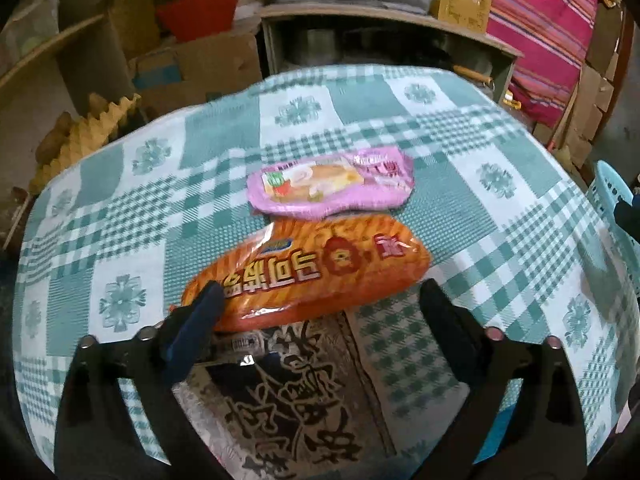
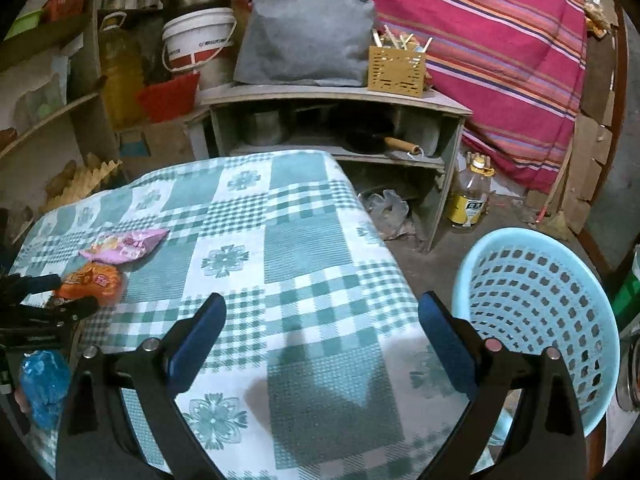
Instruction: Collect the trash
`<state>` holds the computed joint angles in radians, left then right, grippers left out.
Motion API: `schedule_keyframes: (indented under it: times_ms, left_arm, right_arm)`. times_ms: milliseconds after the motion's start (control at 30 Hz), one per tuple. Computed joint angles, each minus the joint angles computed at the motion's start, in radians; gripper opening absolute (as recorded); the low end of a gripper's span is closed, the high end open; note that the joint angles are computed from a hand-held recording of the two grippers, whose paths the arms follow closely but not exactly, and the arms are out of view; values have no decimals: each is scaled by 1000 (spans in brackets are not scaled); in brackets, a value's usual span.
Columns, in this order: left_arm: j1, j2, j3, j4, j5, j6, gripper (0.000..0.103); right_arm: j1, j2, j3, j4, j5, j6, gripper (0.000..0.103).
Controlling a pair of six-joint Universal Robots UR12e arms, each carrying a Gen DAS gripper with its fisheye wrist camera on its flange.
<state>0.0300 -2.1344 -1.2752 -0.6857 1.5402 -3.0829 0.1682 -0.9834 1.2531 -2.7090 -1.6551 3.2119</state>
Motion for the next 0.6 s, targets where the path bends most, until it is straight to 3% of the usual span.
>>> schedule_keyframes:
  times_ms: [67,167,233,300,367,433,600]
  left_arm:
    - [-6,-7,6,2,21,17,84]
    - [-2,-15,21,-24,-22,26,67]
    - [-3,-19,25,-24,-25,30,61]
    - [-4,-20,26,-15,-30,33,46]
    - [-2,-20,27,-11,-44,25,15]
    - [2,-20,29,-18,-66,16,0]
    - [10,-7,19,-1,-85,-16,0]
  right_arm:
    - [5,5,-5,3,-7,-20,95]
    - [9,9,-10,10,-16,-34,95]
    - [8,9,-9,12,-15,-32,95]
    - [6,7,-8,13,-10,-26,95]
    - [3,5,-4,9,-4,-22,95]
    - [1,2,-1,7,1,-18,95]
    - [1,-5,9,-5,7,-26,95]
